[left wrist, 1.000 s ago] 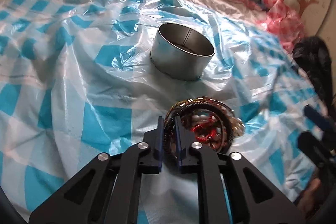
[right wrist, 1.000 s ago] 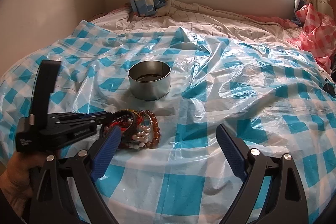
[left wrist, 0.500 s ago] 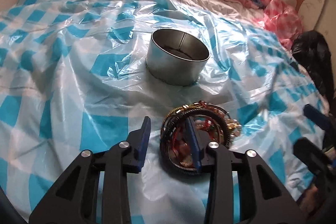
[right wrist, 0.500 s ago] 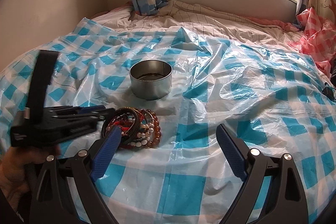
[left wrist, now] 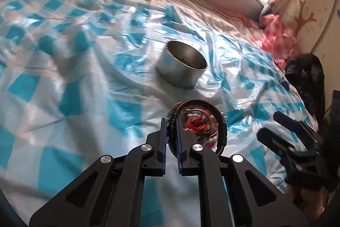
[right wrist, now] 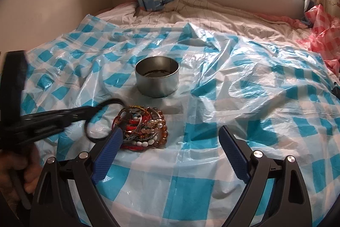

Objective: Organize jewelry
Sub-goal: 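Reach the left gripper into the jewelry dish and grasp the black bracelet, then grasp the red string bracelet with the right gripper while the left lifts the black bracelet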

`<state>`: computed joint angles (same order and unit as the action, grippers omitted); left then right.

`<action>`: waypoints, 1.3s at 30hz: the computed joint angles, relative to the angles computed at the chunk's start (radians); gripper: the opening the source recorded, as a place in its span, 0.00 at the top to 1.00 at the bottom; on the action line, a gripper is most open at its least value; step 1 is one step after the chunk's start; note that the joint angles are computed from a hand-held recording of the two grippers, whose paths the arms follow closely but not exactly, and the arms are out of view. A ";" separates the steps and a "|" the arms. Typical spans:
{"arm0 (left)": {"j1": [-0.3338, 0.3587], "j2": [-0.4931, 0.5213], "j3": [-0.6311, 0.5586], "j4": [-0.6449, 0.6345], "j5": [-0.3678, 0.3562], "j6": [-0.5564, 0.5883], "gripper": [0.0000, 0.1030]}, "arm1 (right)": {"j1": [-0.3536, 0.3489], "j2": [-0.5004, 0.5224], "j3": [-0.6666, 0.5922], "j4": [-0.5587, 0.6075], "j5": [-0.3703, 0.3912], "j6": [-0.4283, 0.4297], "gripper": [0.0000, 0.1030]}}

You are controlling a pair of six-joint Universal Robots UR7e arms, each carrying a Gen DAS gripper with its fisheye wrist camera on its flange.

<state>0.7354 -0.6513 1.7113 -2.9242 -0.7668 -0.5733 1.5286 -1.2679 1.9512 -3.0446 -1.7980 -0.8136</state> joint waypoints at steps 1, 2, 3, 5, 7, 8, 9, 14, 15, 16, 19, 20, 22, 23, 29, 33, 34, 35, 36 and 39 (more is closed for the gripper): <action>-0.003 -0.011 0.016 -0.011 0.015 -0.023 0.93 | 0.001 0.007 -0.006 0.012 0.000 -0.004 0.15; -0.009 -0.020 0.030 -0.020 0.050 -0.047 0.93 | 0.002 0.014 -0.015 0.033 0.004 -0.010 0.15; -0.015 -0.024 0.038 -0.024 0.076 -0.063 0.93 | 0.004 0.018 -0.017 0.045 0.009 -0.018 0.19; -0.019 -0.029 0.050 -0.038 0.109 -0.091 0.93 | 0.005 0.020 -0.022 0.080 0.043 -0.040 0.23; -0.023 -0.032 0.061 -0.056 0.134 -0.104 0.93 | 0.004 0.022 -0.030 0.132 0.078 -0.055 0.29; -0.024 -0.032 0.064 -0.068 0.143 -0.107 0.93 | 0.007 0.030 -0.039 0.161 0.082 -0.064 0.31; -0.025 -0.033 0.068 -0.077 0.147 -0.108 0.93 | 0.010 0.040 -0.048 0.181 0.076 -0.068 0.35; -0.021 -0.036 0.079 -0.108 0.150 -0.112 0.93 | 0.029 0.096 -0.086 0.226 0.039 -0.096 0.49; -0.020 -0.035 0.081 -0.113 0.146 -0.110 0.93 | 0.032 0.104 -0.089 0.226 0.034 -0.104 0.50; -0.020 -0.034 0.082 -0.117 0.145 -0.110 0.93 | 0.037 0.117 -0.093 0.227 0.023 -0.119 0.51; -0.019 -0.030 0.080 -0.127 0.142 -0.099 0.93 | 0.047 0.144 -0.096 0.207 -0.004 -0.153 0.53; -0.018 -0.029 0.079 -0.130 0.140 -0.096 0.93 | 0.050 0.156 -0.100 0.196 -0.016 -0.164 0.55; -0.017 -0.027 0.077 -0.131 0.138 -0.094 0.93 | 0.051 0.170 -0.114 0.210 -0.035 -0.160 0.74; -0.016 -0.027 0.078 -0.132 0.137 -0.093 0.93 | 0.049 0.177 -0.128 0.234 -0.042 -0.147 0.76; -0.017 -0.022 0.070 -0.122 0.135 -0.095 0.93 | 0.026 0.135 -0.136 0.319 0.058 -0.082 0.92; -0.020 -0.015 0.061 -0.128 0.138 -0.071 0.93 | -0.003 0.079 -0.136 0.379 0.199 -0.021 0.92; -0.020 -0.012 0.056 -0.128 0.137 -0.064 0.93 | -0.011 0.064 -0.134 0.387 0.234 -0.007 0.92; -0.020 -0.012 0.055 -0.128 0.135 -0.058 0.93 | -0.021 0.049 -0.133 0.391 0.277 0.011 0.92; -0.020 -0.007 0.047 -0.127 0.132 -0.050 0.93 | -0.028 0.040 -0.133 0.391 0.304 0.027 0.92; -0.020 0.003 0.029 -0.122 0.127 -0.033 0.93 | -0.057 0.022 -0.151 0.421 0.393 0.091 0.92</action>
<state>0.7154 -0.6482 1.7405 -3.0462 -0.6394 -0.6068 1.4719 -1.2457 1.8003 -2.6233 -1.4053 -0.7226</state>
